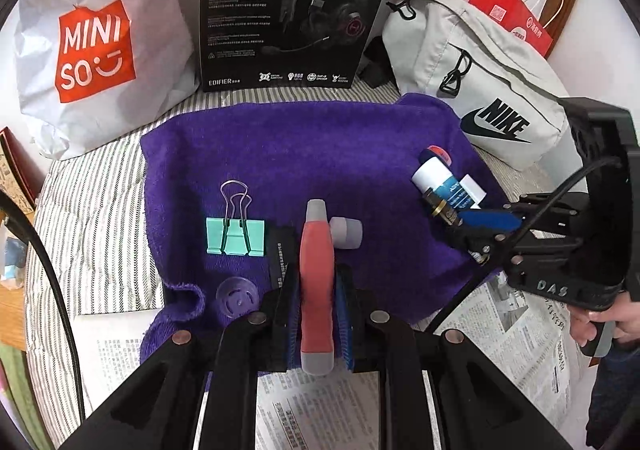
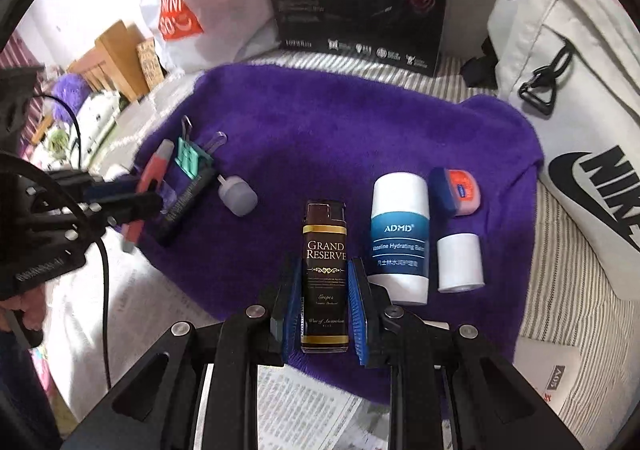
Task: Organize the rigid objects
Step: 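Carry the pink tube over the towel with the left gripper while the right carries the bottle there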
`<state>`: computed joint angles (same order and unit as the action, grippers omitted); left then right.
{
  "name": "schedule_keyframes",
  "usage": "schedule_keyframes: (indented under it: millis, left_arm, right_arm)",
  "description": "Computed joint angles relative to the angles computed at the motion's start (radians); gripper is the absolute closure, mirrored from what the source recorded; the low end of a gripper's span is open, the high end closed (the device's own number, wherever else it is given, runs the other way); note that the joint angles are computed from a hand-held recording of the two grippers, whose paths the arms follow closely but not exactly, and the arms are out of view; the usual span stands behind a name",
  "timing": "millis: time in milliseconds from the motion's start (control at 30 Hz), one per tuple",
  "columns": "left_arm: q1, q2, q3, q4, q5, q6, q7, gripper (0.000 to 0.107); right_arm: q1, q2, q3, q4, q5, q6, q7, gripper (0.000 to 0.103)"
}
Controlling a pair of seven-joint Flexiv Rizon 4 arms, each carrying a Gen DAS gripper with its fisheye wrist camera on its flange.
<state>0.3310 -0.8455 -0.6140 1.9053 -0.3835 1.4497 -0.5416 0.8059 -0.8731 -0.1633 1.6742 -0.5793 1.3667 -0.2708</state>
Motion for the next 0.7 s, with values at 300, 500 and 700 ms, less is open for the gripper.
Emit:
schedule_keyframes:
  millis: [300, 500, 700]
  left_arm:
    - [-0.079, -0.016, 0.085, -0.061, -0.018, -0.042, -0.027, 0.090]
    - [-0.139, -0.014, 0.145, -0.085, -0.023, -0.057, -0.049, 0.090]
    - [-0.174, -0.020, 0.174, -0.095, -0.020, -0.049, -0.064, 0.090]
  right_arm:
    - [-0.007, -0.031, 0.012, -0.029, 0.014, -0.019, -0.022, 0.080]
    - [-0.003, -0.039, -0.005, -0.025, 0.014, 0.003, -0.013, 0.080]
    - [0.014, -0.040, -0.030, -0.022, -0.002, -0.001, -0.009, 0.080]
